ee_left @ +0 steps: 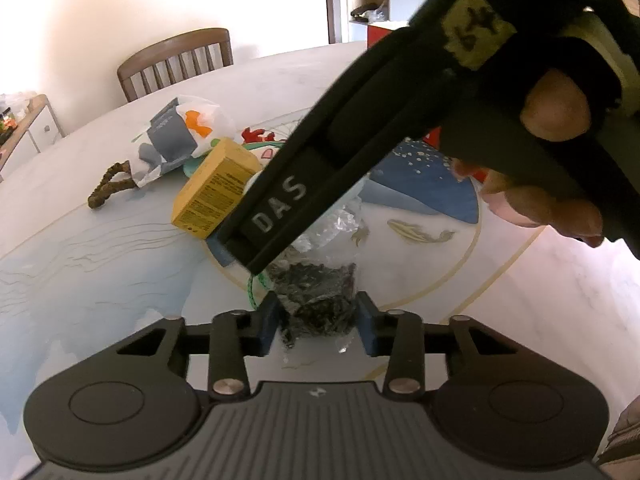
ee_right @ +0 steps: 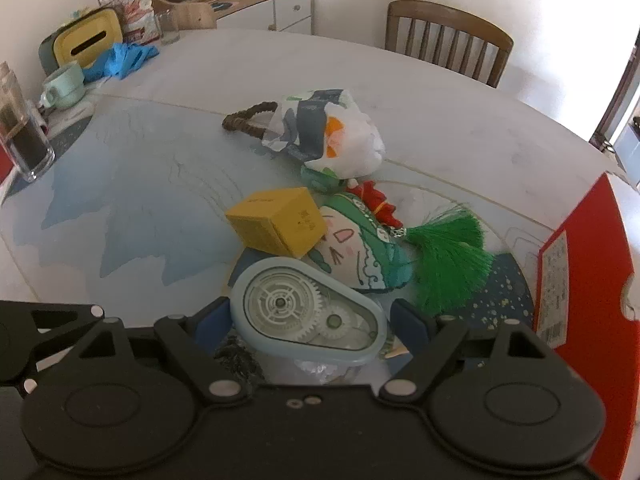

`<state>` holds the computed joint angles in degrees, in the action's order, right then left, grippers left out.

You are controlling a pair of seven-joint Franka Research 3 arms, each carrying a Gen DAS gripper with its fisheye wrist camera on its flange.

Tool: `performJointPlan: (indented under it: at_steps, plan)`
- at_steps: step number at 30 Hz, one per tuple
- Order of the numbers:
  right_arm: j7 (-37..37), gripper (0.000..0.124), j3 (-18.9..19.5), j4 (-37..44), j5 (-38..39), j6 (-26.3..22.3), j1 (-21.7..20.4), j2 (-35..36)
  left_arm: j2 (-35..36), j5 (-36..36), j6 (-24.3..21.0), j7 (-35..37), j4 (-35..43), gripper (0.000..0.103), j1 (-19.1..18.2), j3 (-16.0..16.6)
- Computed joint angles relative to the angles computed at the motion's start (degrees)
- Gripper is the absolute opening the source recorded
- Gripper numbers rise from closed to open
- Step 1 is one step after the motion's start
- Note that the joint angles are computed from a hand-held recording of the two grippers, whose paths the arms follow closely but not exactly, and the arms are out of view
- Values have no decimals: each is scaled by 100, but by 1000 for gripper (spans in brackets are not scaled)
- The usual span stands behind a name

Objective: Organize objects
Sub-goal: 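Grasp the black bag with the left tool while the right tool grasps the blue tape dispenser, then carry the black bag and tape dispenser into the red shoebox with both tools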

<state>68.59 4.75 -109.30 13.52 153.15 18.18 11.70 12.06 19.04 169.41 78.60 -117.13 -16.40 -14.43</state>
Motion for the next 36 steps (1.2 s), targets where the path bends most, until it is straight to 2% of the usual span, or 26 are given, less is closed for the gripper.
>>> performJointPlan:
  at_steps: [11, 18, 25, 36]
  plan:
    - [-213, 85, 11, -334, 524, 96, -167, -479, -208, 493, 120, -461, -78, 34, -92, 190]
    - [-405, 85, -49, -530, 876, 53, -270, -882, -381, 1180, 174, -1201, -75, 34, -228, 373]
    - [-528, 85, -162, -714, 1067, 39, -369, -1271, -453, 998, 51, -1174, 159, 34, -114, 175]
    - [-770, 85, -474, -1038, 1190, 191, -728, -1701, 43, 1145, -218, -1270, 1183, 34, -496, 85]
